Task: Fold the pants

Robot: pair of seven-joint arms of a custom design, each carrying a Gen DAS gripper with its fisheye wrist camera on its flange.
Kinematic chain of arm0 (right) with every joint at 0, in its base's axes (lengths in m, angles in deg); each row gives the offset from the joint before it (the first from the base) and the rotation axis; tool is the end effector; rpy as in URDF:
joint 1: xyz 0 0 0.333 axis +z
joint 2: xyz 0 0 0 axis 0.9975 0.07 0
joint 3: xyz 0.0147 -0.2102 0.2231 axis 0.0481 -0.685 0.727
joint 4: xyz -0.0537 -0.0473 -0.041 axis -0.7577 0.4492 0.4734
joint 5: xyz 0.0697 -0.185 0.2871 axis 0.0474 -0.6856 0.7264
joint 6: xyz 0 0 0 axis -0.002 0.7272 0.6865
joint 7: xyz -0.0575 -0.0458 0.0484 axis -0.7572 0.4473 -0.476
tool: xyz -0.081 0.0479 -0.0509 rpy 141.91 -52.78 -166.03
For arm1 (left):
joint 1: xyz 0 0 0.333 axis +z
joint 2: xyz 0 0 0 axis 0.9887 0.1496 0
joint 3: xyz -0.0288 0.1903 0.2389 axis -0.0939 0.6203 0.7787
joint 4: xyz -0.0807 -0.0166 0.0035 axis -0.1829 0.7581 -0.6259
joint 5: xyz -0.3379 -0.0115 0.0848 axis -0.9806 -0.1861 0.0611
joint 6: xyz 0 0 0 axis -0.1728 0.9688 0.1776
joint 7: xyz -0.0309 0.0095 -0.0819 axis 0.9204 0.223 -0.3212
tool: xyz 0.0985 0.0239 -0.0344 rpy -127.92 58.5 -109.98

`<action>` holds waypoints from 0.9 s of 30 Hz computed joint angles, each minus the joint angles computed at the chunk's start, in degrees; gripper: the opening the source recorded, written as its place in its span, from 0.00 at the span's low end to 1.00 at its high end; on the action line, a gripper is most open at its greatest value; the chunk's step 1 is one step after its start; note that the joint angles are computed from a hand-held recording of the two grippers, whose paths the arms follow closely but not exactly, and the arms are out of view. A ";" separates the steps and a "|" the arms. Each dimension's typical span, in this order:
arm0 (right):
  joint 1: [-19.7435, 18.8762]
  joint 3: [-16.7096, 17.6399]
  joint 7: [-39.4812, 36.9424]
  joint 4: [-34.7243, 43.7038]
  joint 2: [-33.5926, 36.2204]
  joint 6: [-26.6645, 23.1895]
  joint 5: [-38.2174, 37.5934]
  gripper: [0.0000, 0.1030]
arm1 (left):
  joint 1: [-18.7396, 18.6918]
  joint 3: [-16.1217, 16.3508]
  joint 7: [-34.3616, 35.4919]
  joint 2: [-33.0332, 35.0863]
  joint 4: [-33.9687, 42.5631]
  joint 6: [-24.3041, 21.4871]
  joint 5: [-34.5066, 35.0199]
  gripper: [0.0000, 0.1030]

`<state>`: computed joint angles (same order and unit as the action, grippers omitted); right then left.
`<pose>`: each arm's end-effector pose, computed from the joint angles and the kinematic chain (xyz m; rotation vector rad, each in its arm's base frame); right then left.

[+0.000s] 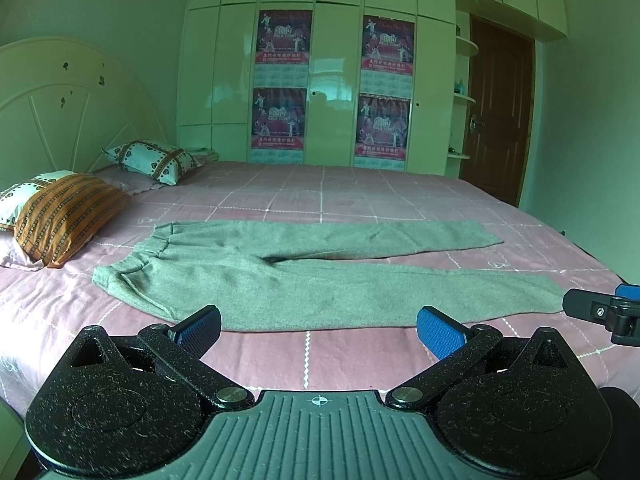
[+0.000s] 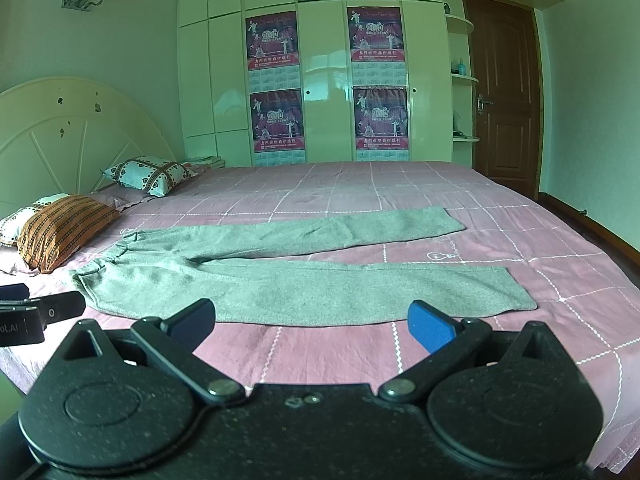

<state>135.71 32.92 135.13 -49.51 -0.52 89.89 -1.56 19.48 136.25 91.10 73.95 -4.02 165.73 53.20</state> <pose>0.5420 0.5143 0.5634 -1.4540 1.5100 -0.9248 0.6155 -0.2925 0.5087 -1.4809 1.5554 -1.0783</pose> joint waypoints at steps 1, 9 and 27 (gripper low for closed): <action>0.07 -0.02 -0.09 0.20 0.08 -0.20 0.01 0.94 | 0.03 -0.02 -0.04 0.01 0.04 -0.03 0.01 1.00; 0.03 -0.01 -0.05 -0.13 -0.08 0.01 -0.07 0.94 | 0.19 -0.22 -0.12 -0.02 0.07 -0.05 0.27 1.00; 0.05 -0.02 -0.04 0.02 0.00 -0.11 0.02 0.94 | 0.76 -0.67 -1.28 0.04 0.58 -0.34 1.80 1.00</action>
